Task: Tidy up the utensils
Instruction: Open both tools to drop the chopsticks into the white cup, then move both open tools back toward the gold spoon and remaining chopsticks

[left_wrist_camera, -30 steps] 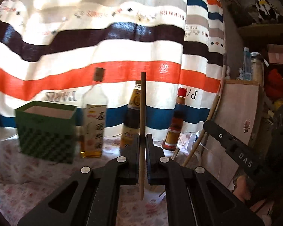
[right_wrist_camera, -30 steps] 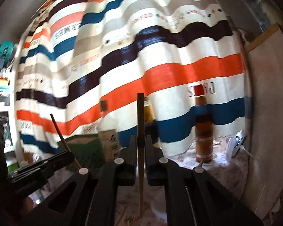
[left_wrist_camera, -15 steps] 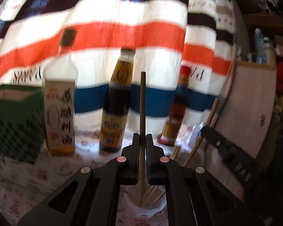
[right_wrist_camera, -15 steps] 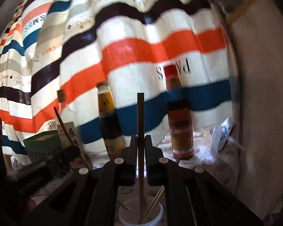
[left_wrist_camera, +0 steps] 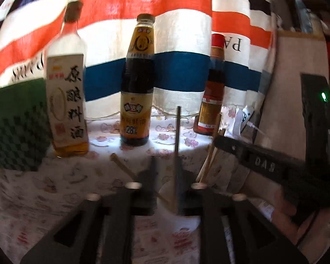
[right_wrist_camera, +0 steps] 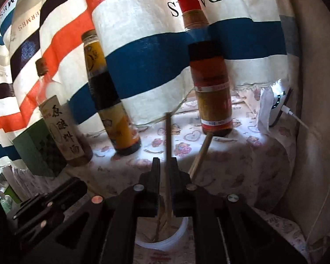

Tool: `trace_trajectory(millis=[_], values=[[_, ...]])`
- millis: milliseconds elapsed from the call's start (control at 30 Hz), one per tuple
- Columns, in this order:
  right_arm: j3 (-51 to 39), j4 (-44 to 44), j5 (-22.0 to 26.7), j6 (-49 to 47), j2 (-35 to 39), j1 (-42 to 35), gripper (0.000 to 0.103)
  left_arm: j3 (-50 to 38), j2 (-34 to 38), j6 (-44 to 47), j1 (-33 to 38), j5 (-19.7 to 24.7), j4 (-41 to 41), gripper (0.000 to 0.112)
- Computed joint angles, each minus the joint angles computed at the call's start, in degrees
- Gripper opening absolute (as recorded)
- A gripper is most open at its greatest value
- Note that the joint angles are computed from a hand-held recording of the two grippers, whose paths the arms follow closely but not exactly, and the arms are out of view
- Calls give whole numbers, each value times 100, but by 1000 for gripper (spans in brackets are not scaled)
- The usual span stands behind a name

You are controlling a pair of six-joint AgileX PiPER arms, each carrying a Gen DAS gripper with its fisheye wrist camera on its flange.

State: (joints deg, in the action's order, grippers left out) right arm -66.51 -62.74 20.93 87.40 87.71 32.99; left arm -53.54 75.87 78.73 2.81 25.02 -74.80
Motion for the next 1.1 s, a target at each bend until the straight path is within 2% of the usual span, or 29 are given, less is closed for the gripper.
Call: trace_trajectory(millis=[33, 67, 100, 167, 233, 300, 433, 500, 567, 600, 700, 767, 833, 933, 1000, 1100], values=[[23, 55, -76, -68, -39, -21, 22, 92, -165, 17, 126, 60, 19, 43], [96, -120, -117, 89, -142, -9, 38, 166, -292, 160, 293, 190, -84, 43], [184, -524, -59, 475, -248, 53, 47, 194, -411, 152, 471, 326, -32, 44], [298, -1133, 187, 1004, -438, 228, 50, 229, -660, 79, 943, 641, 32, 51], [407, -1654, 489, 1476, -619, 434, 59, 294, -918, 70, 1428, 882, -41, 55], [496, -2074, 760, 1888, -779, 650, 68, 416, -1204, 288, 1953, 1136, -223, 66], [596, -2301, 1078, 1949, -1096, 1187, 77, 624, -1642, 537, 2941, 1585, -441, 88], [568, -2318, 1573, 1707, -1215, 1702, 91, 750, -1820, 570, 3296, 1593, -492, 100], [571, -2340, 2136, 1650, -1316, 2199, 100, 903, -1907, 883, 3707, 1831, -779, 103], [591, -2347, 2235, 1681, -1368, 2327, 103, 940, -1915, 1016, 3850, 1929, -811, 103], [573, -1844, 2372, 1409, -1563, 2715, 103, 1031, -1901, 1238, 4183, 2254, -773, 103], [566, -1399, 2390, 1123, -1598, 2878, 103, 1216, -1898, 1467, 4557, 2637, -909, 103], [750, -1404, 2324, 1295, -1617, 2999, 103, 1447, -1886, 1732, 4875, 2926, -1023, 103], [1122, -1735, 2412, 1885, -1400, 3181, 103, 1599, -1451, 1802, 5245, 3362, -909, 103], [1501, -2276, 2324, 2640, -1173, 3187, 103, 1557, -1037, 1626, 5147, 3152, -652, 103], [1564, -2206, 2347, 2968, -744, 3086, 103, 1520, -676, 1791, 4676, 2312, -561, 103]])
